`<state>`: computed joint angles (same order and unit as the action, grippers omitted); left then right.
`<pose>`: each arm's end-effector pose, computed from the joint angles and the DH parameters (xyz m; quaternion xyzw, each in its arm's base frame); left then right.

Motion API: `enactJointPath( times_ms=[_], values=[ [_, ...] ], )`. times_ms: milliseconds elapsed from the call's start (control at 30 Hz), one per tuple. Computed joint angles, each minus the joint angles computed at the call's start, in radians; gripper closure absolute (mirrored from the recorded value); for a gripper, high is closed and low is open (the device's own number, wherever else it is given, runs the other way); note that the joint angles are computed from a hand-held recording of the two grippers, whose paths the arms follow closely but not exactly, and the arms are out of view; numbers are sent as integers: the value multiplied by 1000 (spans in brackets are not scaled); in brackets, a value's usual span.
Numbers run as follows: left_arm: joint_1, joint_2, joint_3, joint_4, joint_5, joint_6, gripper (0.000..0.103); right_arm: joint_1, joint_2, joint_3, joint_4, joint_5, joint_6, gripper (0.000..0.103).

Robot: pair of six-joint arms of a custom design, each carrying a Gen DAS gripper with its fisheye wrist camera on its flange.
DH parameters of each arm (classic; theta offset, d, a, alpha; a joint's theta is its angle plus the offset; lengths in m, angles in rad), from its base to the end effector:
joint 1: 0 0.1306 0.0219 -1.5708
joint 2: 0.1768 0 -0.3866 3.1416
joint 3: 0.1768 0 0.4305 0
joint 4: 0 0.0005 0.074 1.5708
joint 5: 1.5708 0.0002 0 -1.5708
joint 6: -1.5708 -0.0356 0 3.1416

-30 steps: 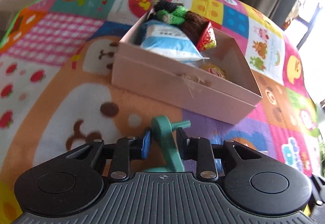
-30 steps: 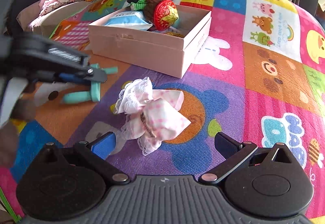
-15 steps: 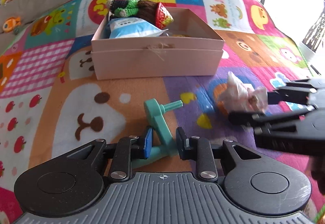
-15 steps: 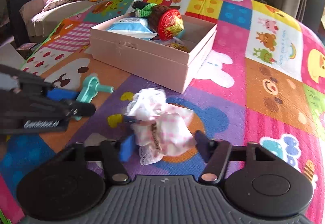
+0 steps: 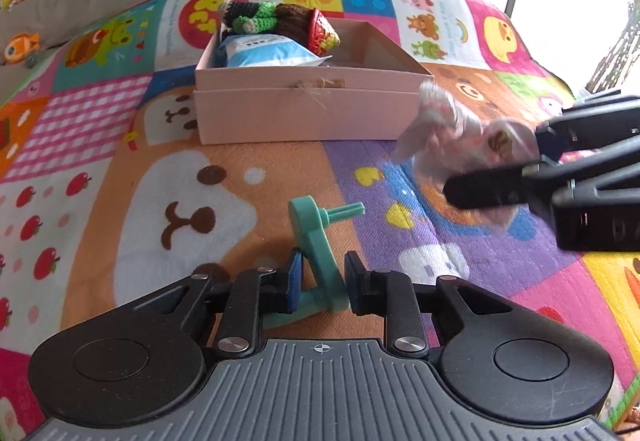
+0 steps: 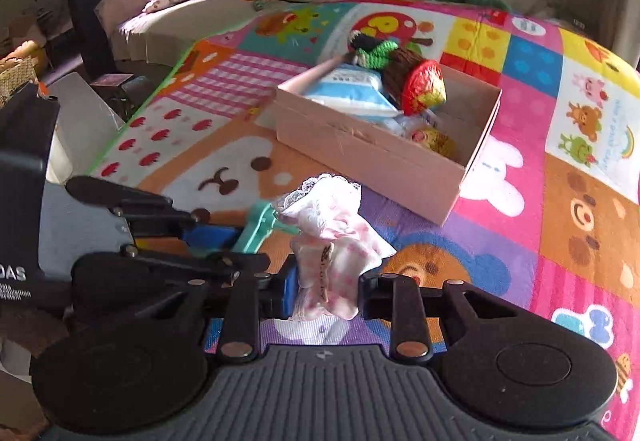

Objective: Organize objects
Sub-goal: 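Lift the lace cloth with the right gripper while the left gripper lifts the teal toy, then drop the teal toy into the box with the left gripper while the right gripper drops the cloth in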

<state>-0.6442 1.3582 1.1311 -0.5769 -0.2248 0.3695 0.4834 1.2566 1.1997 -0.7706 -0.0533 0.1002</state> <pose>0.4065 -0.2960 0.3416 0.0846 0.9186 -0.0895 0.3755 0.4179 0.2210 0.4083 -0.2772 0.8892 0.0935 0.3517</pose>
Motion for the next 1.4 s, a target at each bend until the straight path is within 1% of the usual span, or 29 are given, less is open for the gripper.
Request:
enactJointPath(
  times_ms=[100,233,333,433,533,667,733,800,833,900,1000,1067,1100,1133,1200,1233,1267,1300,1400],
  values=[
    [7,-44,-48,37,37,17,88,-1,-10,0,1,24,15,76],
    [10,-89,-95,70,46,18,89,-13,-22,-15,2,50,15,76],
    [18,-101,-98,78,54,21,89,-23,-35,-35,12,53,13,76],
    [30,-106,-75,86,53,15,90,-34,-42,-48,19,43,11,76],
    [43,-95,-23,113,42,-11,90,-48,-41,-55,25,26,5,76],
    [58,-27,95,176,39,-47,89,-64,-32,-65,39,9,-6,76],
    [75,35,171,216,67,-22,89,-68,-27,-70,46,7,-12,76],
    [93,113,262,207,102,29,89,-70,-24,-74,47,7,-16,76],
    [98,145,295,205,100,50,88,-71,-23,-76,46,6,-17,76],
    [105,176,314,235,86,86,87,-75,-27,-80,44,4,-15,76],
    [115,162,258,297,77,137,87,-76,-23,-71,38,12,-11,76],
    [117,121,184,326,51,170,87,-78,-10,-45,37,5,-13,76],
    [116,104,154,329,38,172,87,-82,1,-21,35,-8,-15,76],
    [117,83,124,313,24,170,87,-86,17,10,30,-22,-16,76],
    [118,56,86,252,8,160,87,-97,65,92,8,-44,-27,76],
    [120,43,68,226,14,150,87,-102,98,142,-8,-52,-35,76],
    [122,29,46,219,22,145,87,-106,135,194,-24,-53,-47,76],
    [124,13,18,225,26,145,87,-109,176,248,-41,-45,-61,76],
    [127,-24,-58,271,26,163,87,-108,319,427,-97,24,-115,76]
  ],
)
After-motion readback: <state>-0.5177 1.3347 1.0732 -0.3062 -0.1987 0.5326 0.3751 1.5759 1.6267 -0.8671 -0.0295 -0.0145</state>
